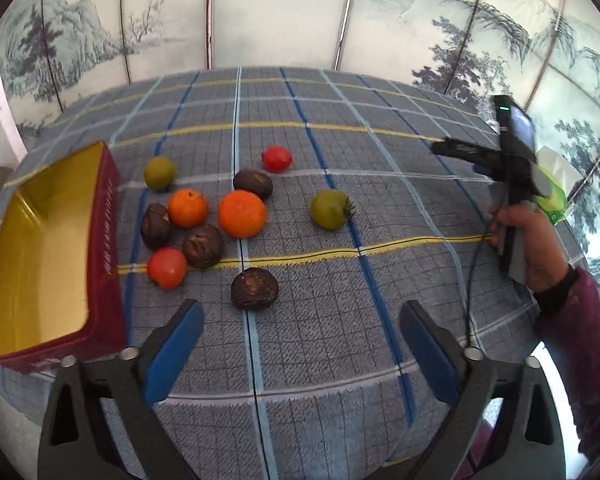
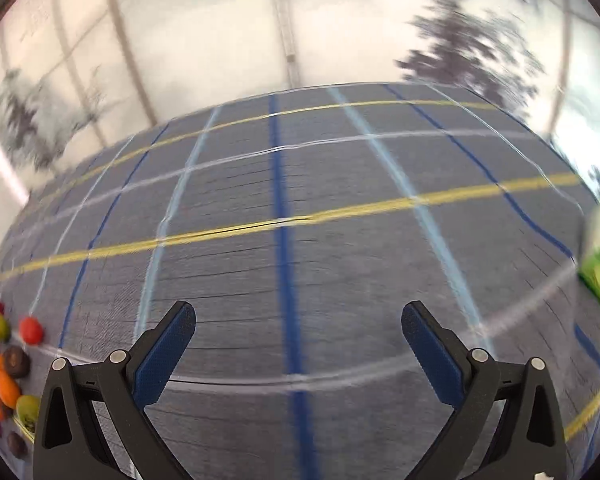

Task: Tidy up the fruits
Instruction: 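Move the left gripper toward the brown dried fruit near the tin, then close the left gripper on the brown dried fruit and lift it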

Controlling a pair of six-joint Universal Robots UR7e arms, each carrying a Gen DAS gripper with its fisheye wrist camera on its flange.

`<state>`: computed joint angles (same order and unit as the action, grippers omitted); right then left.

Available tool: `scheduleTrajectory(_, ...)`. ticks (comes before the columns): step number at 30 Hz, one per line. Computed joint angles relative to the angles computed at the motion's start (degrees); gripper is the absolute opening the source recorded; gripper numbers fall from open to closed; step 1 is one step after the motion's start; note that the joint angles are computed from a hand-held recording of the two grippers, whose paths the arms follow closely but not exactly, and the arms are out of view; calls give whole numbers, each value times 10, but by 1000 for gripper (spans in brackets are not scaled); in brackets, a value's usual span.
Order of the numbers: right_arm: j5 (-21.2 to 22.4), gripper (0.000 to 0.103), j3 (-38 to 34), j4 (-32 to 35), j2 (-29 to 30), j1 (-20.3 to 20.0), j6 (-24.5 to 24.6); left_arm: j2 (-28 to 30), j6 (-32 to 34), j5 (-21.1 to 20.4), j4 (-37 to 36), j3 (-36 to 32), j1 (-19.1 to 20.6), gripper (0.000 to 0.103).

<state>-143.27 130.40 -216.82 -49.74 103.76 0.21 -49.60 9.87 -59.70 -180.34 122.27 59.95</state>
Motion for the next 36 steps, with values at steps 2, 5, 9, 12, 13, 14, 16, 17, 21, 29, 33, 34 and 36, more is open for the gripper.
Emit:
scheduleTrajectory(2,9,103,6,-6,-4,-2,2,8,-6,-10,17,-15,11,77)
scheduleTrajectory(5,-5,103,-7,57,-5,-1,5,21,-6,-17,43,-37,25,61)
scheduleTrajectory(9,-14,103,-11,82,-4,1,-1,39,11,-1,14,-43,28,59)
scheduleTrajectory(12,-17,103,-12,89,-3,4,4,37,-4,-6,11,-50,35,59)
scheduleTrajectory(13,-21,103,-13,93,-2,5,5,34,-8,-13,7,-49,38,59)
scheduleTrajectory(14,-24,103,-16,100,-1,6,7,28,-13,-24,4,-48,41,59)
scheduleTrajectory(16,-31,103,-22,111,2,6,3,28,-11,-19,3,-50,41,59)
scheduleTrajectory(17,-35,103,-25,120,4,9,6,31,-9,-15,11,-55,42,59)
scheduleTrajectory(21,-42,103,-30,134,8,12,5,46,-5,-7,28,-69,42,59)
scheduleTrajectory(29,-50,103,-32,140,10,14,9,71,14,31,1,-69,34,35)
scheduleTrajectory(33,-54,103,-34,146,10,16,15,60,10,60,-39,-47,15,35)
scheduleTrajectory(34,-54,103,-33,146,10,16,15,57,12,70,-49,-43,9,35)
scheduleTrajectory(36,-54,103,-33,146,10,16,15,55,20,87,-69,-36,0,35)
